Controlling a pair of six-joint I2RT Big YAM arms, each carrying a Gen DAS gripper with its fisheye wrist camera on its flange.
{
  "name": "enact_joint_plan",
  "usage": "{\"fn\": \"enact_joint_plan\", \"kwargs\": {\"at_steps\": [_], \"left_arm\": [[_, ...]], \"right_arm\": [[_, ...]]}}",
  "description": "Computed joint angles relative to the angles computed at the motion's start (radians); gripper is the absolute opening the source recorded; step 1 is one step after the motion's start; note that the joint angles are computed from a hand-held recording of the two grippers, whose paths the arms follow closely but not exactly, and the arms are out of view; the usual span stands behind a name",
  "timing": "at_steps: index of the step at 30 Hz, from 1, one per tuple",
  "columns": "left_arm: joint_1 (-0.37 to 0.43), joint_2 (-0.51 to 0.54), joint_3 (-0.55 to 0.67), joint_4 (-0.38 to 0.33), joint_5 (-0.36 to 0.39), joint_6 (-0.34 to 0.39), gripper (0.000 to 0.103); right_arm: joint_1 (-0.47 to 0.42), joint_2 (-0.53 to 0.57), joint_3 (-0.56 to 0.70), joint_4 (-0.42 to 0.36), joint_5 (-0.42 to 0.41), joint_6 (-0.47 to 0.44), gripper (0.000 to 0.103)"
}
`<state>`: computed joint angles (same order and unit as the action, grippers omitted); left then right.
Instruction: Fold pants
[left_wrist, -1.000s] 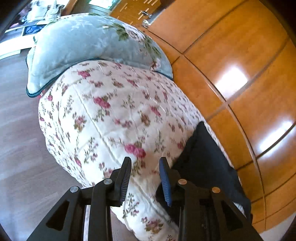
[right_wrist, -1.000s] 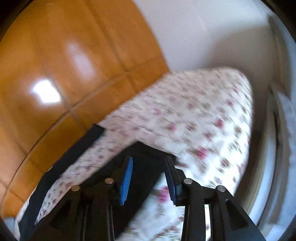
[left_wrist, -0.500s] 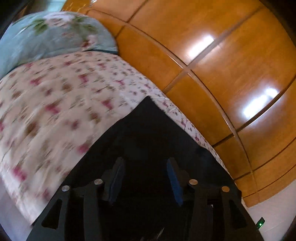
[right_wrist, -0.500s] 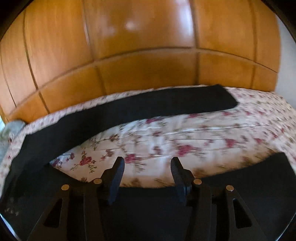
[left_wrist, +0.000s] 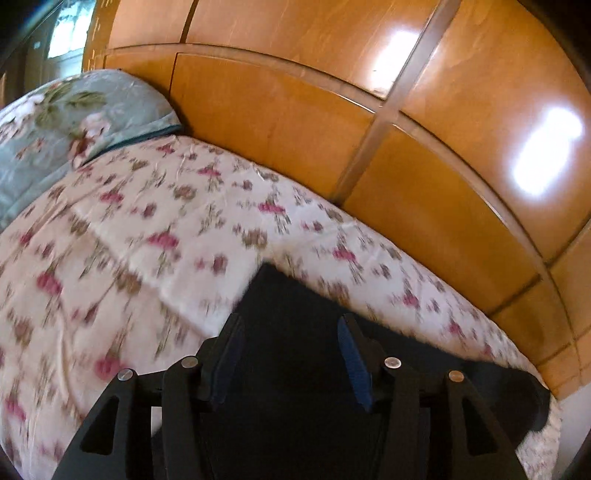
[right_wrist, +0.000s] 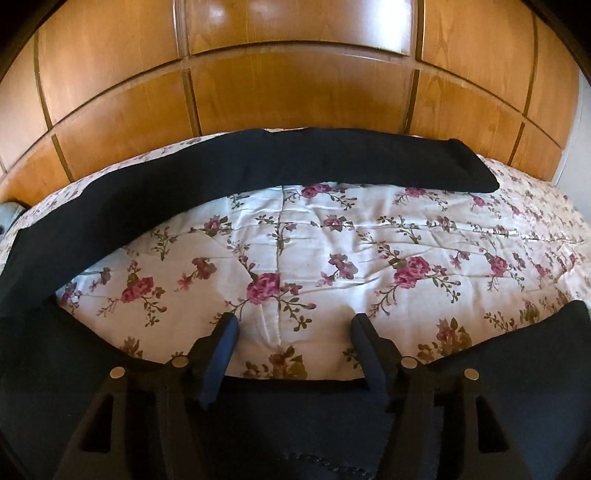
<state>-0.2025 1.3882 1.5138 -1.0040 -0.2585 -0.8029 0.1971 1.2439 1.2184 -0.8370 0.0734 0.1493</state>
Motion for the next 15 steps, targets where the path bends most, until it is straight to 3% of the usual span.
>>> {"fn": "enact_joint_plan", "kwargs": {"at_steps": [5,8,10,13,15], "left_arm": [[0.035,0.099,0.055,0.023,-0.011,0.059,0.053],[0.052,0.136,0.069,0.007,0.025,0.065,0.052],[0.048,0.133,0.050,0.022,-0.008,0.060,0.030],[0.039,0.129,0.047,0.021,-0.022,0.100,0.014],[0.027,0.110,0.040,0.027,-0.038,0.132,0.012]], "right_arm": [[-0.008,-0.009,-0.004,0.002,-0.015,0.011,0.067],[-0.012,0.003,-0.003,0.016,-0.009,0.002,0.068],[-0.011,0.004,-0.008,0.023,-0.009,0.004,0.068],[-0.005,0.000,-0.009,0.024,0.001,0.007,0.069],[0.000,-0.001,-0.012,0.026,0.008,0.007,0.069]]}}
